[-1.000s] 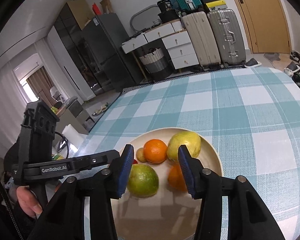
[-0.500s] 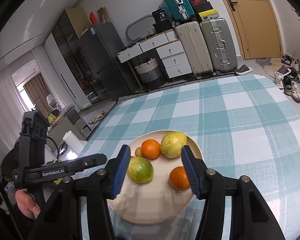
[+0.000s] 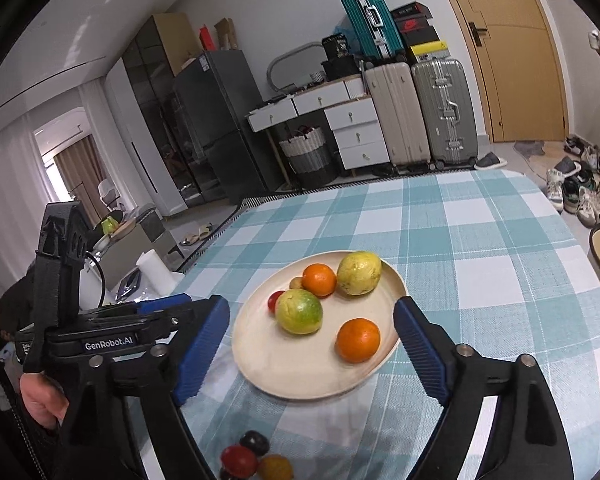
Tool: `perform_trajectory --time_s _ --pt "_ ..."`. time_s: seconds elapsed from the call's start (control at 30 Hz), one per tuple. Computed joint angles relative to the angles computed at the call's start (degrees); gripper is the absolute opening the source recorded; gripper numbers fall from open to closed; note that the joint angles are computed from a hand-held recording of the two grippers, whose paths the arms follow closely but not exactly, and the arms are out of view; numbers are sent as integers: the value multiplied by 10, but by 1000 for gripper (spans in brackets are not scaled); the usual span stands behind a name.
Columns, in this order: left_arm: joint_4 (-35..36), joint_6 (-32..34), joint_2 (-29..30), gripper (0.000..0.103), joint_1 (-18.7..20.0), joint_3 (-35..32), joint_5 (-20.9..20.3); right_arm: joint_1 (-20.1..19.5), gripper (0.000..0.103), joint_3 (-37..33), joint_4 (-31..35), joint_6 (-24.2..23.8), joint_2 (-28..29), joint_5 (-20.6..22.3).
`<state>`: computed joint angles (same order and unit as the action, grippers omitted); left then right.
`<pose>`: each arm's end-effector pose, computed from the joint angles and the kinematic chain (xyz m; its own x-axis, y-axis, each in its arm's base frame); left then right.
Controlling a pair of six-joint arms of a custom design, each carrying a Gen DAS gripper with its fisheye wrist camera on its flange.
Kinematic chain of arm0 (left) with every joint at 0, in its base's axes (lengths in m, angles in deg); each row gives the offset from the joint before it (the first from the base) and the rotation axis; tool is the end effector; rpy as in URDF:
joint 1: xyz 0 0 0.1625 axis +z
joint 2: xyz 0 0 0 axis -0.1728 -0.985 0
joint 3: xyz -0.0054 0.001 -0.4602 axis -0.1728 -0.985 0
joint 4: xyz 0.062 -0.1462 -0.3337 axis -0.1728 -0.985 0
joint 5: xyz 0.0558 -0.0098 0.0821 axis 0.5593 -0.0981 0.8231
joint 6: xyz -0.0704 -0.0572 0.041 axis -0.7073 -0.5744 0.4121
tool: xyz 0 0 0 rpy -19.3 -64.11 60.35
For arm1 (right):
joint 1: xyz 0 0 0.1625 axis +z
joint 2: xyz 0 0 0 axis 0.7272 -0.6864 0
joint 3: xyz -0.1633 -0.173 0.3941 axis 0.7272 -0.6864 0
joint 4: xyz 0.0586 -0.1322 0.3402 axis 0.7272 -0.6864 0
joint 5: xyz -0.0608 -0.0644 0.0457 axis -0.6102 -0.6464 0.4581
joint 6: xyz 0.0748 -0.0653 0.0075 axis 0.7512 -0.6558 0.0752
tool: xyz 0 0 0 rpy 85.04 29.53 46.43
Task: Organize fruits
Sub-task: 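Withdraw both grippers toward the remaining fruit on the cloth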
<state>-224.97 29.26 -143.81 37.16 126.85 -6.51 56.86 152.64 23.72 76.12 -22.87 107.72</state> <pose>-0.2587 -0.3502 0.1251 -0.7729 0.4085 -0.4855 0.6041 0.7078 -0.3661 0.1642 -0.2763 0.2227 -0.8934 -0.0780 0.4424 -0.4026 0.5756 -0.7117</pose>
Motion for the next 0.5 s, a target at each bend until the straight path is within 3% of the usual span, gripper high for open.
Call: perform_trajectory --time_s 0.17,0.5 --pt "11 -25 -5 75 -30 18 31 29 98 12 -6 7 -1 26" --pt "19 -81 -13 84 -82 63 62 65 103 39 -29 10 -17 52"
